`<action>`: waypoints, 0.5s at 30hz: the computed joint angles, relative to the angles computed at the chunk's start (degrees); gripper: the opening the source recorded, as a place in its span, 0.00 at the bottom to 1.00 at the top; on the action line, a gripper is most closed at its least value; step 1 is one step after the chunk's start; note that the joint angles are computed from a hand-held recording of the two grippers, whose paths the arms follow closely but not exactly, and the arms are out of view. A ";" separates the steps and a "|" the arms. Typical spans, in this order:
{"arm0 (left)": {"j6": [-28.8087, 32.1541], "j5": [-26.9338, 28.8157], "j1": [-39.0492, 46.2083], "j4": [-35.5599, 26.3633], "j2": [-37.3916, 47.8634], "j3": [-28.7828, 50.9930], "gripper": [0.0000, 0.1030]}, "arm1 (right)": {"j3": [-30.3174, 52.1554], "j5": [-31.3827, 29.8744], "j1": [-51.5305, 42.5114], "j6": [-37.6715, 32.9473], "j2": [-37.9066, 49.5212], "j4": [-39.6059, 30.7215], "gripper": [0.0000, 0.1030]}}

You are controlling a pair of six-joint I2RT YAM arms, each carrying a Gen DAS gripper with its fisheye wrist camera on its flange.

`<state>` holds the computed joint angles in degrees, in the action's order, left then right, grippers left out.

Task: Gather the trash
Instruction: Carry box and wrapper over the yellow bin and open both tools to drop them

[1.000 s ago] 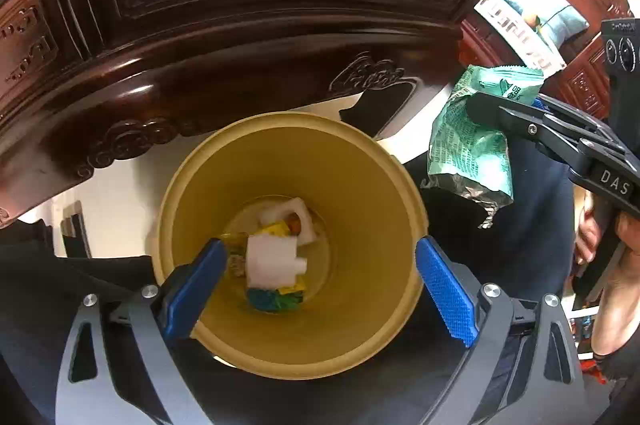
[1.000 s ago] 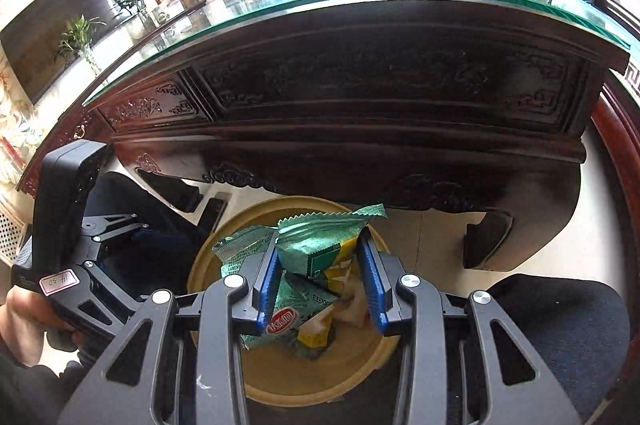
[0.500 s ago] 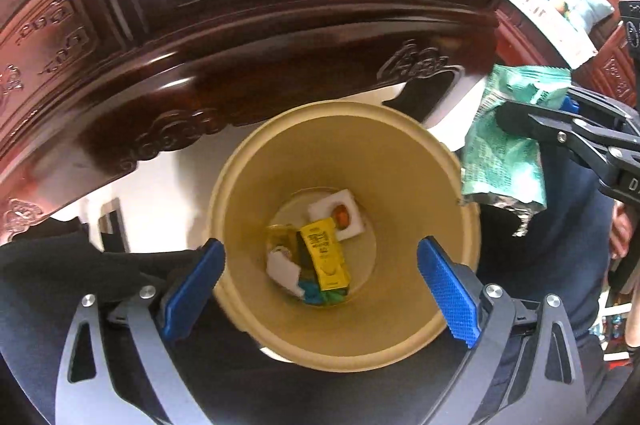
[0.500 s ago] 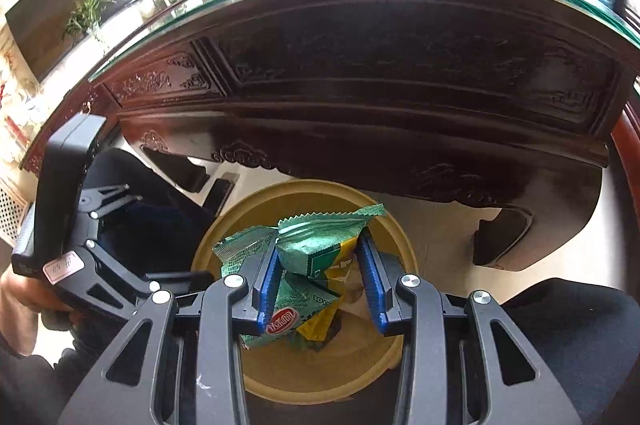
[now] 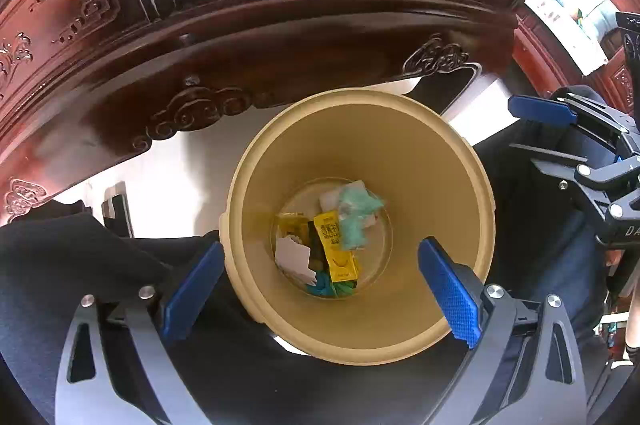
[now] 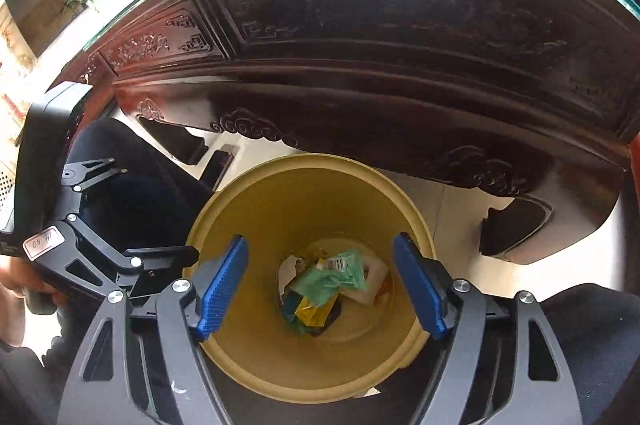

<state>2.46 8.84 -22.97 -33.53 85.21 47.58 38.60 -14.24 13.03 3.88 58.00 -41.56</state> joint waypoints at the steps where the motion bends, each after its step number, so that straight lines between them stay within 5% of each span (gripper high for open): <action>1: 0.05 -0.06 -0.12 0.02 0.18 0.05 0.94 | -0.14 -0.13 -0.18 0.14 0.03 0.09 0.70; 15: -0.51 -1.12 -3.02 0.58 2.19 1.75 0.94 | -0.38 -1.23 0.90 -0.37 -0.46 -0.35 0.71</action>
